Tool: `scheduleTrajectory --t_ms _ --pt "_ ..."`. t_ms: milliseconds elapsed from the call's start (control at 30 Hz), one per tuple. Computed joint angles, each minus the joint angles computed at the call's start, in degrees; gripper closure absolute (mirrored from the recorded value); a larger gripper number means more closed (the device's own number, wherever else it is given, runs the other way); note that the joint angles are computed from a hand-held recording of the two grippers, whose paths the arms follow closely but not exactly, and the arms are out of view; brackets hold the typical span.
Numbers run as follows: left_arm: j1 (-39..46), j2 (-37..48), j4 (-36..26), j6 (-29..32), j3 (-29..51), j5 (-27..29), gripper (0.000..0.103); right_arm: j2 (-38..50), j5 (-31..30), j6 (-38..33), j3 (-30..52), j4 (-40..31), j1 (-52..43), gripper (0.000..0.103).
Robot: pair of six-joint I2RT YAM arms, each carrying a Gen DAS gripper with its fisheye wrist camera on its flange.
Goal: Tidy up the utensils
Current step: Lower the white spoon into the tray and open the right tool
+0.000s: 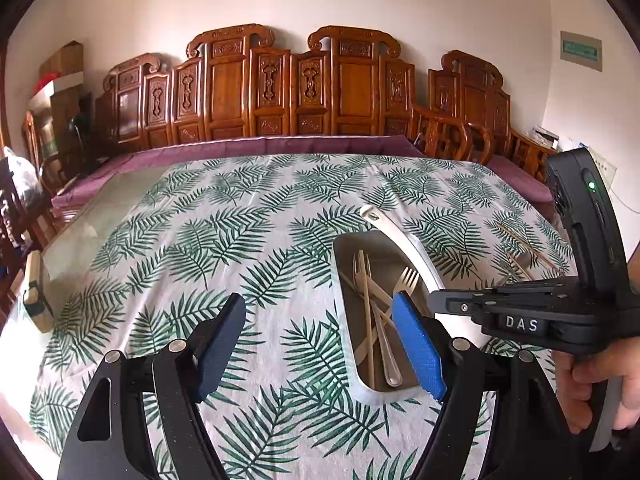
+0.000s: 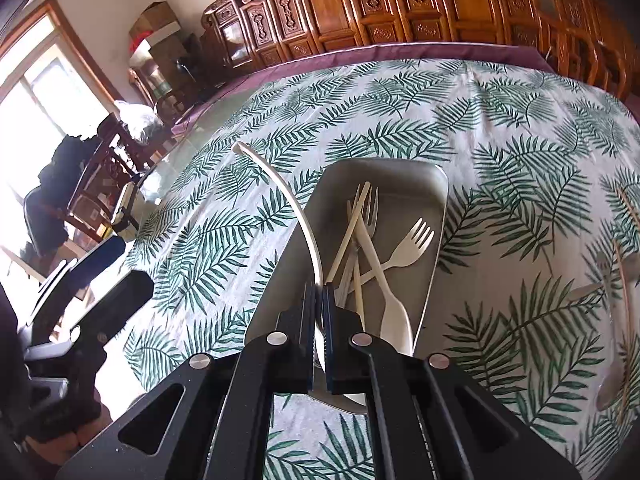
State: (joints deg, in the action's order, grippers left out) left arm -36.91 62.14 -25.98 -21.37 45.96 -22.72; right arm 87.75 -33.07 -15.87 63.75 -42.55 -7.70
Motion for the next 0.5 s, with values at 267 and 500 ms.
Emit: scheduleTrajectory --t_ms 267,500 --pt "1.73 -1.09 0.15 -0.15 -1.01 1.41 0.030 1.83 2.18 5.35 0.50 3.02 1.64 0.095" --pt "1.74 -1.50 0.27 0.13 -1.35 1.52 0.030 1.99 3.86 3.28 1.58 3.87 1.29 0.095"
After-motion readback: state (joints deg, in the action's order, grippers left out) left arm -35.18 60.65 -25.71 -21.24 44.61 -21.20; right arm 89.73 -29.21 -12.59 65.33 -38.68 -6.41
